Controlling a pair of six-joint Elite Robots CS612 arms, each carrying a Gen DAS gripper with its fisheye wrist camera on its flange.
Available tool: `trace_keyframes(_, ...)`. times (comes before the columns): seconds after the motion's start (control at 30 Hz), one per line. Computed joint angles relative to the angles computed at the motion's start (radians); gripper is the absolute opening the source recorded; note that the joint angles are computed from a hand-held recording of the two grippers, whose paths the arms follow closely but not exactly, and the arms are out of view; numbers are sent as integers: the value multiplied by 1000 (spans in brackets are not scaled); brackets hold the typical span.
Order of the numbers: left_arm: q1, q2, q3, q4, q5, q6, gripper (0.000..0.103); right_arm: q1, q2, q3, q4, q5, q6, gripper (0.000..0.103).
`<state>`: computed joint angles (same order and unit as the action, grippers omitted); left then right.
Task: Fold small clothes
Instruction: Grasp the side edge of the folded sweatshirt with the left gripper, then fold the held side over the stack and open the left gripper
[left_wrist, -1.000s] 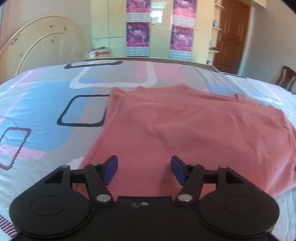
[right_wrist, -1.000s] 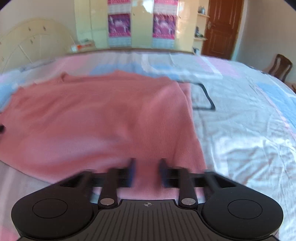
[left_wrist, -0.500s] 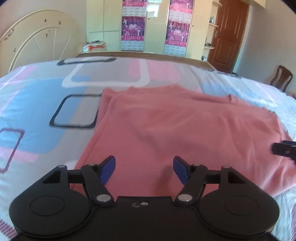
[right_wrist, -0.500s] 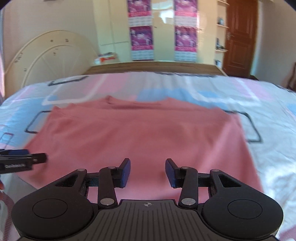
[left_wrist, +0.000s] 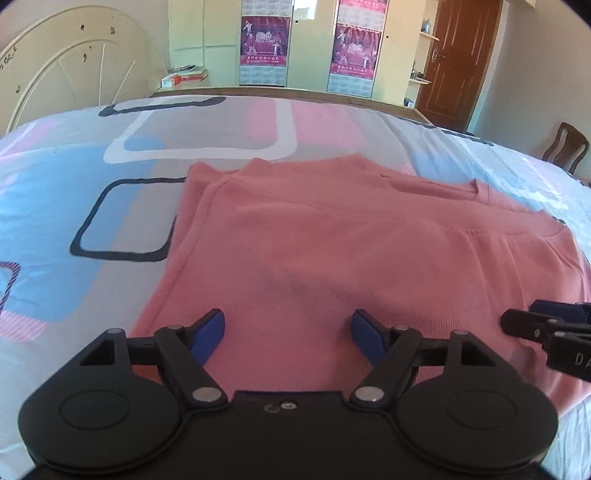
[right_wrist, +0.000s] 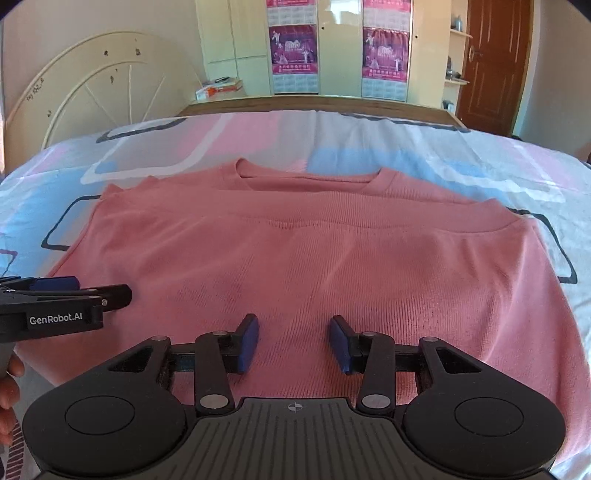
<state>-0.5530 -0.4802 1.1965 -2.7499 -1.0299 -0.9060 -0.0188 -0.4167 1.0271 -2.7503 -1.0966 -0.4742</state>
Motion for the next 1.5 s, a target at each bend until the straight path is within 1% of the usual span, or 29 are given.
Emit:
trace_keyframes(0.07, -2, -21, 37, -23, -5, -36, 73, -4, -1, 5, -26, 20, 14, 42)
trace_keyframes(0.13, -4, -47, 82, -43, -24, -97, 73, -3, 0, 7, -44, 3, 11, 42)
trace_keyframes(0.2, -8, -70, 131, -76, -53, -139, 73, -2, 4, -1, 6, -15, -6, 42)
trace_keyframes(0.23, -11, -82, 153, -85, -68, -156, 72, -3, 6, 2, -7, -10, -6, 42)
trace_keyframes(0.33, -19, -110, 210, -110, -110, -210, 70, -4, 5, -2, 3, -4, -4, 42)
trace_keyframes(0.4, -23, -121, 238, -141, -136, -256, 68, -7, 6, -2, 6, 6, 4, 42)
trace_keyframes(0.43, -23, -125, 251, -155, -161, -288, 65, -8, 3, 2, 5, 8, 2, 42)
trace_keyframes(0.47, -21, -127, 262, -174, -184, -332, 66, -8, 2, 3, 8, 10, 0, 42)
trace_keyframes(0.53, -27, -130, 280, -213, -180, -387, 65, -10, -2, 7, 13, 15, 3, 42)
trace_keyframes(0.6, -29, -126, 283, -242, -181, -400, 66, -10, -7, 14, 14, 18, 10, 42)
trace_keyframes(0.67, -27, -115, 281, -283, -173, -417, 70, -10, -12, 22, 11, 22, 14, 42)
trace_keyframes(0.73, -22, -98, 275, -343, -161, -442, 81, -11, -17, 30, -2, 27, 24, 42)
trace_keyframes(0.77, -19, -86, 268, -377, -150, -451, 82, -11, -19, 33, -10, 33, 35, 42)
trace_keyframes(0.83, -17, -61, 240, -411, -117, -454, 86, -13, -21, 36, -26, 51, 55, 42)
trace_keyframes(0.9, -14, -34, 220, -463, -90, -454, 87, -11, -22, 34, -35, 64, 59, 43)
trace_keyframes(1.0, -8, 1, 192, -539, -58, -466, 85, -6, -17, 24, -34, 55, 51, 43)
trace_keyframes(1.07, -3, 24, 171, -584, -39, -482, 75, -3, -10, 13, -26, 45, 62, 43)
trace_keyframes(1.1, -2, 35, 161, -597, -27, -487, 61, -2, -7, 9, -24, 39, 66, 43)
trace_keyframes(1.13, 2, 44, 153, -607, -31, -496, 43, 0, -5, 6, -23, 32, 69, 43)
trace_keyframes(1.17, 7, 55, 143, -614, -34, -511, 37, 2, -3, 4, -27, 27, 70, 43)
trace_keyframes(1.2, 10, 60, 138, -615, -31, -524, 26, 3, -2, 5, -37, 21, 73, 43)
trace_keyframes(1.23, 12, 65, 135, -620, -33, -536, 23, 4, -2, 7, -50, 20, 77, 43)
trace_keyframes(1.27, 14, 68, 133, -625, -36, -538, 23, 5, -1, 6, -57, 22, 78, 43)
trace_keyframes(1.3, 16, 69, 131, -625, -41, -528, 20, 6, 0, 6, -60, 17, 74, 43)
trace_keyframes(1.37, 19, 66, 136, -627, -50, -519, 17, 16, 7, -2, -30, -34, 40, 42)
trace_keyframes(1.43, 20, 64, 137, -629, -53, -523, 16, 22, 12, 16, -90, -56, -30, 43)
trace_keyframes(1.47, 20, 63, 137, -628, -51, -519, 15, 25, 11, 18, -98, -66, -34, 43)
trace_keyframes(1.5, 19, 60, 135, -621, -47, -507, 14, 26, 11, 17, -93, -72, -17, 43)
